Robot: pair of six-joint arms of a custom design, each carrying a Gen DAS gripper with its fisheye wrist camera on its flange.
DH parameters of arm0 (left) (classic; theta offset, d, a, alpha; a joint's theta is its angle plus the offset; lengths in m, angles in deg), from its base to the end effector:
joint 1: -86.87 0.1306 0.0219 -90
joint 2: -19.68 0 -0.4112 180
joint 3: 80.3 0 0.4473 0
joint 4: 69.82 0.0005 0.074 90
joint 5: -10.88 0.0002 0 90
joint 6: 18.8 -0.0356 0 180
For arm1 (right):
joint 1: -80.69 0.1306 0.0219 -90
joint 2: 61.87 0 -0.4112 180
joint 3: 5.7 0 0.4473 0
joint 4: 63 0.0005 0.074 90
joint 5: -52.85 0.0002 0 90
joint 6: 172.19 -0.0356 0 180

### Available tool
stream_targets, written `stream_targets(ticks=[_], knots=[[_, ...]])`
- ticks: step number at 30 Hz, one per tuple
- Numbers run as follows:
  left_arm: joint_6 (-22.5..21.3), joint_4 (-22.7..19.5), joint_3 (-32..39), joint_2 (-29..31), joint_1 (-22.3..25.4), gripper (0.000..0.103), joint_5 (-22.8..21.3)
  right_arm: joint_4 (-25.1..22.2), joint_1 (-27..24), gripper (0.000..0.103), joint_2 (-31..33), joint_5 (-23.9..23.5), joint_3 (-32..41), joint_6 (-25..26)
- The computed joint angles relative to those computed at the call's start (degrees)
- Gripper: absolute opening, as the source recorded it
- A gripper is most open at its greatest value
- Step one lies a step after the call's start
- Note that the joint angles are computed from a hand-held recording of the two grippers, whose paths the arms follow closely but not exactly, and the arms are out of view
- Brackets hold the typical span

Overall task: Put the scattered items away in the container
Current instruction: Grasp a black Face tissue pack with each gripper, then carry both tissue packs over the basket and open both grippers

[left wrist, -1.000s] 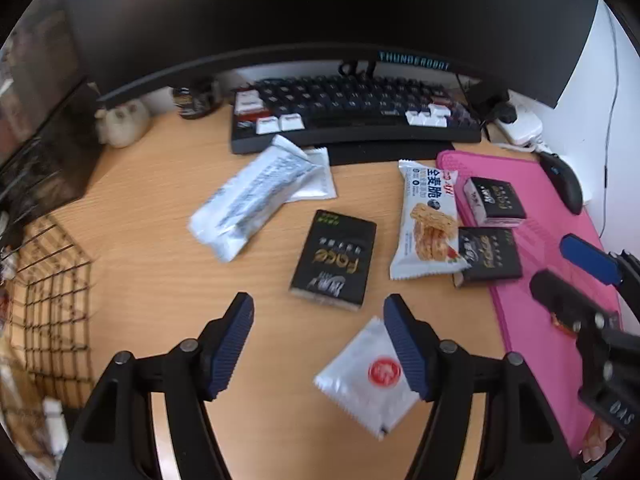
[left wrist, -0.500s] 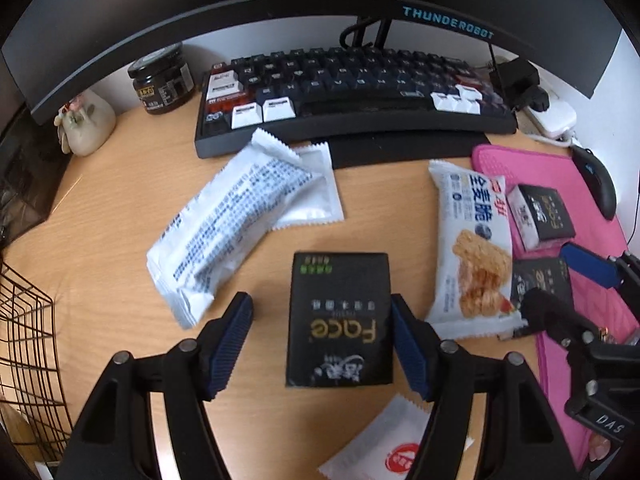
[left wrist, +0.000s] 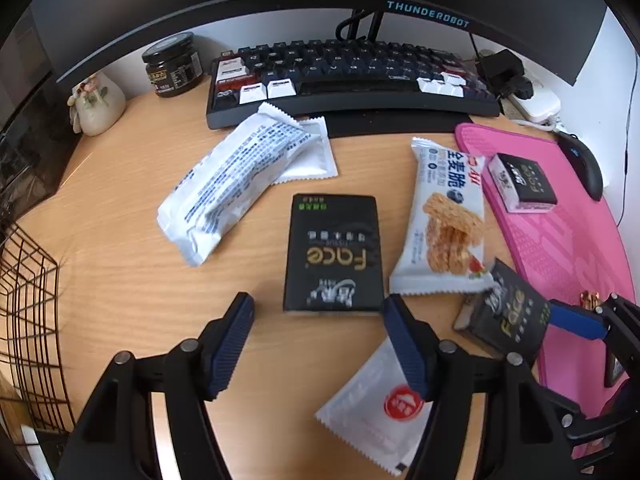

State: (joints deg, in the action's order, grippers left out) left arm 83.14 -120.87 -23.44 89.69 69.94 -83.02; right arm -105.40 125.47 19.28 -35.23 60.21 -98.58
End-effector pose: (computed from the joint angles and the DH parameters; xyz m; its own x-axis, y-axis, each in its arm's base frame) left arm 0.3492 -0.1043 0.3166 -0.8969 0.0573 -0.4385 0.0783 0.9965 -0.0301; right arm 0.3197 0.3148 0.3267 -0.7703 -0.3671 -0.5215 -0.4940 0.8606 0.1239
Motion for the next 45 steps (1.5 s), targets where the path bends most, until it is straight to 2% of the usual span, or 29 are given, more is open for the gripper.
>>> stream_targets(ticks=[4, 12, 17, 18, 19, 20, 26, 35, 40, 43, 45], knots=[[-0.02, 0.16, 0.52, -0.17, 0.44, 0.072, 0.04, 0.55, 0.08, 0.063, -1.15, 3.80, -0.37, -0.19], [-0.78, 0.64, 3.32, 4.43, 1.08, 0.072, 0.16, 0.88, -1.17, 0.063, 3.19, 0.94, 2.36, 3.52], [-1.23, 1.43, 4.06, 5.84, 1.37, 0.072, -0.46, 1.94, -1.17, 0.063, 4.89, 1.99, 3.14, 5.01], [-1.27, 1.65, 4.12, 5.95, 1.38, 0.071, -0.56, 2.50, -1.38, 0.063, 5.01, 1.62, 3.11, 4.84], [-1.36, 2.11, 4.00, 5.79, 1.29, 0.059, -0.76, 3.05, -1.61, 0.060, 4.98, 1.18, 2.97, 4.43], [-1.38, 2.42, 3.83, 5.47, 1.14, 0.053, -1.06, 3.40, -1.82, 0.046, 4.87, 1.07, 2.85, 3.83], [-1.34, 1.29, 3.82, 4.78, 0.65, 0.052, -1.79, 3.67, -1.61, 0.047, 4.42, 0.18, 2.40, 3.21], [-1.14, -1.57, 3.53, -1.06, 0.13, 0.052, -3.04, 4.36, 0.01, 0.047, 0.64, 1.73, 1.38, 1.75], [-1.78, -4.67, 3.49, -7.40, 1.73, 0.052, -3.93, 4.39, 3.90, 0.047, -0.03, 3.09, 4.42, 1.67], [-2.94, -7.32, 3.15, -12.42, 5.09, 0.052, -4.35, 4.77, 7.57, 0.047, 1.70, 2.74, 8.55, 2.13], [-5.04, -9.72, 2.48, -16.83, 10.57, 0.052, -3.21, 5.79, 10.31, 0.047, 3.43, 2.17, 11.18, 2.44]])
